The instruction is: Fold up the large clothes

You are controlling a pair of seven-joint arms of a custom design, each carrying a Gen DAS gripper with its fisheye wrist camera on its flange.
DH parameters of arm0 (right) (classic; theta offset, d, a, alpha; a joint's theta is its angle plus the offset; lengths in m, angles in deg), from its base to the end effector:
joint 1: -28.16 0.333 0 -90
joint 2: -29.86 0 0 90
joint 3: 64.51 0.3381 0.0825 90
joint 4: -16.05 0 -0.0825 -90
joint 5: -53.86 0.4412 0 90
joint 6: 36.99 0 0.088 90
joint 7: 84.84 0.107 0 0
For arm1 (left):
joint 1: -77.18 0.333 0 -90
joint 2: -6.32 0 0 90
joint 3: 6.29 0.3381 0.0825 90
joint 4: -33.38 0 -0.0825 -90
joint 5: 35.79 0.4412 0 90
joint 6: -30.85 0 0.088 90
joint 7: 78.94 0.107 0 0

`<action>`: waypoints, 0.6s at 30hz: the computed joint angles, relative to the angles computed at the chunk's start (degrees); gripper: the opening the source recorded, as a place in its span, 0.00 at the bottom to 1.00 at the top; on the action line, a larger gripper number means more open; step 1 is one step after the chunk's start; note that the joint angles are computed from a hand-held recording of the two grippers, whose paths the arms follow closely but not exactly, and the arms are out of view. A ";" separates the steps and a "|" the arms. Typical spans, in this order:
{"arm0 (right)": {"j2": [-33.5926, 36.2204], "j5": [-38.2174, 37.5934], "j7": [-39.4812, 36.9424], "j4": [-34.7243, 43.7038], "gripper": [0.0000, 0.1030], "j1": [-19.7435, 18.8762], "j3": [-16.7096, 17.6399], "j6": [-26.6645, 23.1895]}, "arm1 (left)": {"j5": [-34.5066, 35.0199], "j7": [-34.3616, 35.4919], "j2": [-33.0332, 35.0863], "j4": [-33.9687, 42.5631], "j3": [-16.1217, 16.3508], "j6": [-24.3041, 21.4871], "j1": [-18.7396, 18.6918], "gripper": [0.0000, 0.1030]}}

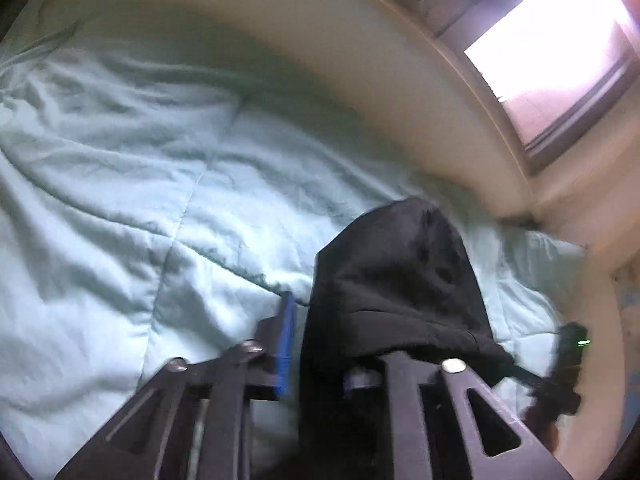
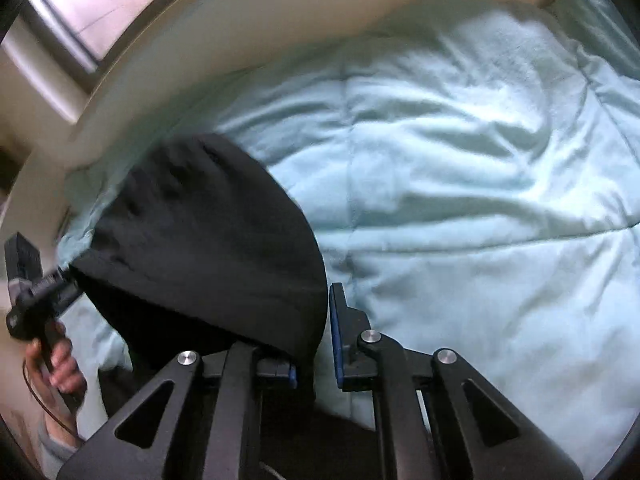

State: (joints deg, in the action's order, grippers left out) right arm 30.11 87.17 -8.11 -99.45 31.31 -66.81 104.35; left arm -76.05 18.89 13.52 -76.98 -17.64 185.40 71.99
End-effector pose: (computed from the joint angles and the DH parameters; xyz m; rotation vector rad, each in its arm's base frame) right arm 0.6426 0.0085 0.4946 -1.6582 1.8915 -0.0661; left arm 0.6634 -0.1693 0.4886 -2.1703 1.9088 -1.2145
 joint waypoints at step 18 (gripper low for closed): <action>-3.40 -1.59 -8.40 -0.68 0.51 -0.54 -0.32 -1.91 | 7.70 1.34 -9.52 -10.38 1.36 5.26 -2.06 0.56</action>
State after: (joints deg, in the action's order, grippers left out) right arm 26.71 85.58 -16.51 -100.14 30.76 -67.13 102.44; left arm -68.35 20.23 4.00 -87.36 -16.28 190.66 69.93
